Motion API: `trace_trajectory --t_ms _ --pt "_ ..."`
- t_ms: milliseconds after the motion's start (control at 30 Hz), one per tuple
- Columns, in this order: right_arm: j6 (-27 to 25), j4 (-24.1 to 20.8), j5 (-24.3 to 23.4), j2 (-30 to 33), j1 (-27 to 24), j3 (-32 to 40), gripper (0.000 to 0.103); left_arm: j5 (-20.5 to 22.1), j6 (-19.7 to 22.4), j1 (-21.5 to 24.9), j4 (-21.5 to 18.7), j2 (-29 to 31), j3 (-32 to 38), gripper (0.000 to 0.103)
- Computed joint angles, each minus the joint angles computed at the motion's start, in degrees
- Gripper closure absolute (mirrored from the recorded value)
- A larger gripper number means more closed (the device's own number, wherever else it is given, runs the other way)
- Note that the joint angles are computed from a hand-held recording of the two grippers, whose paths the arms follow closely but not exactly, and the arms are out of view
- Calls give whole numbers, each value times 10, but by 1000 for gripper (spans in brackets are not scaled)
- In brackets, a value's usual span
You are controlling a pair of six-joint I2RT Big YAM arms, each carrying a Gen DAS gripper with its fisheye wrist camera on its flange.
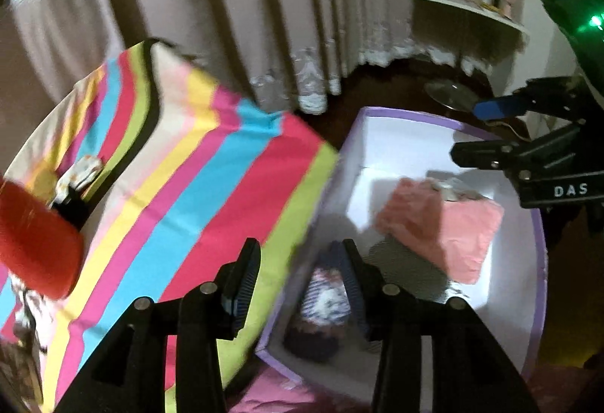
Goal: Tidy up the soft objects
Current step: 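Move both open tools back over the table toward the remaining soft items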
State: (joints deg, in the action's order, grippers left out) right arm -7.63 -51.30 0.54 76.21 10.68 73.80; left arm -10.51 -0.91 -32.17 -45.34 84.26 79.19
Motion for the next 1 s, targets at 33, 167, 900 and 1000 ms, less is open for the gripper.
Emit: trace_trajectory --t_ms 33,167,900,1000 --pt "-2 -1 3 3 9 7 34 -4 -2 6 4 -5 -6 58" --pt "2 0 1 17 43 34 33 -11 -15 43 14 -41 -42 58" --pt "84 15 -62 252 199 271 28 -24 -113 324 55 -154 -217 41" --pt "128 14 -82 308 189 326 28 -10 -124 369 78 -149 -232 40"
